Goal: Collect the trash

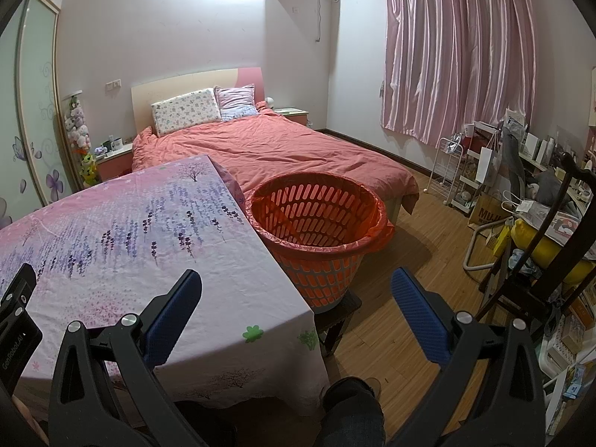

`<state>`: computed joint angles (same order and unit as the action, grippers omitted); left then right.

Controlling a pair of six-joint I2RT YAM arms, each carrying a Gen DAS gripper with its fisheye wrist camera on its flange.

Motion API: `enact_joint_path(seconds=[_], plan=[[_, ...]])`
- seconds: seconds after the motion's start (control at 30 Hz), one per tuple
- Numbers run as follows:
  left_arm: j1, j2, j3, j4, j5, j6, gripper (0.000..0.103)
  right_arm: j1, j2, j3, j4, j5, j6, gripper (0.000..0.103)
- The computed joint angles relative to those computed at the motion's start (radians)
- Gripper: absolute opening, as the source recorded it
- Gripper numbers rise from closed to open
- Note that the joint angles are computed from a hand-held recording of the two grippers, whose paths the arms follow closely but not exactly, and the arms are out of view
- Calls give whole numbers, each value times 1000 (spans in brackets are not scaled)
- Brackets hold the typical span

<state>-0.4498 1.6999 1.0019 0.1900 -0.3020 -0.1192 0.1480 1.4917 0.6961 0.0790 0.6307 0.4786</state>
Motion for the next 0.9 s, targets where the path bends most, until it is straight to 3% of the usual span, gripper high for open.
enact_joint_path(seconds=[0.9], plan=[[-10,3,-2,-2,-8,-6,99,1,2,8,-8,-1,2,101]])
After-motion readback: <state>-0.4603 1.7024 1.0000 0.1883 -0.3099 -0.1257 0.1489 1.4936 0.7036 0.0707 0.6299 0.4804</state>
